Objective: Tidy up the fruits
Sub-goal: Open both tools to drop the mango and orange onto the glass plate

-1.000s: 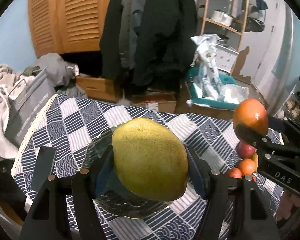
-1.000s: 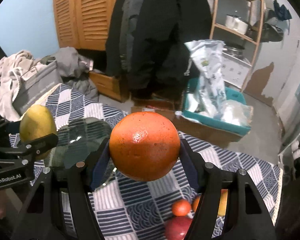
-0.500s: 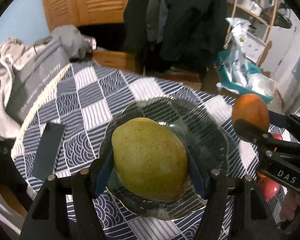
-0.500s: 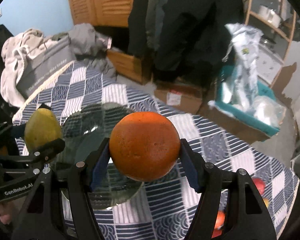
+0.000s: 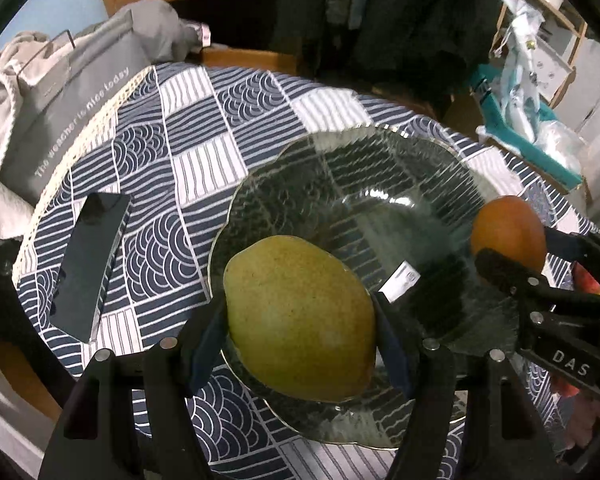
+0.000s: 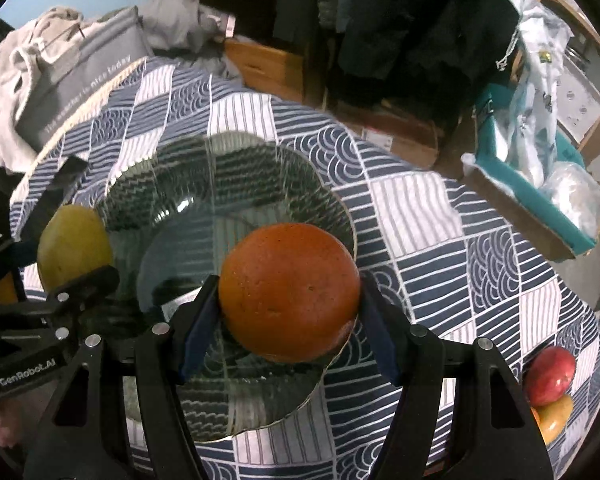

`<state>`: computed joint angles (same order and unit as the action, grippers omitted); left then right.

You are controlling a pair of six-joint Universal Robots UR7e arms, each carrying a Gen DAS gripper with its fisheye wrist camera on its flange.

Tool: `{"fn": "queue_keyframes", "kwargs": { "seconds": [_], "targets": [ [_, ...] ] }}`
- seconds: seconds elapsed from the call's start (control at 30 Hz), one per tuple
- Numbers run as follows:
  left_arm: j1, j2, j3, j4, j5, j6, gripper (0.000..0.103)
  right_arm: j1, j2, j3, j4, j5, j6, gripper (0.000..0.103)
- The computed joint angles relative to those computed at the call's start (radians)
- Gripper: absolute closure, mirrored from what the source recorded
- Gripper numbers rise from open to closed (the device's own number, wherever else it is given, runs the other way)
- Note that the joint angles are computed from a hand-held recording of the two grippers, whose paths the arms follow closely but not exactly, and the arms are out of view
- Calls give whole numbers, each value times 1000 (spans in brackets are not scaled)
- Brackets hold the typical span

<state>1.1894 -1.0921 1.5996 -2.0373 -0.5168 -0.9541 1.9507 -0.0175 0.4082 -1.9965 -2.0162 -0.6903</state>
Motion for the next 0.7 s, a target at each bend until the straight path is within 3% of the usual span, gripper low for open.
{"fn": "queue_keyframes", "kwargs": {
  "seconds": [0.4, 0.47, 0.53, 0.6, 0.7],
  "targets": [
    [21, 24, -38, 86, -57, -34, 32, -3, 11, -10, 50, -14, -1, 35],
    [14, 18, -25, 70, -30, -29, 32, -3, 22, -35, 75, -14, 6, 35],
    [-3, 13, -11, 50, 21, -12, 20, -5, 37, -70, 112, -6, 19, 35],
    [-12, 14, -13, 82, 56, -32, 17, -7, 49, -101, 152, 0, 34, 34],
    [-9, 18, -30, 140, 37, -47, 17, -7, 42, -84, 148, -2, 32, 34]
  ]
}}
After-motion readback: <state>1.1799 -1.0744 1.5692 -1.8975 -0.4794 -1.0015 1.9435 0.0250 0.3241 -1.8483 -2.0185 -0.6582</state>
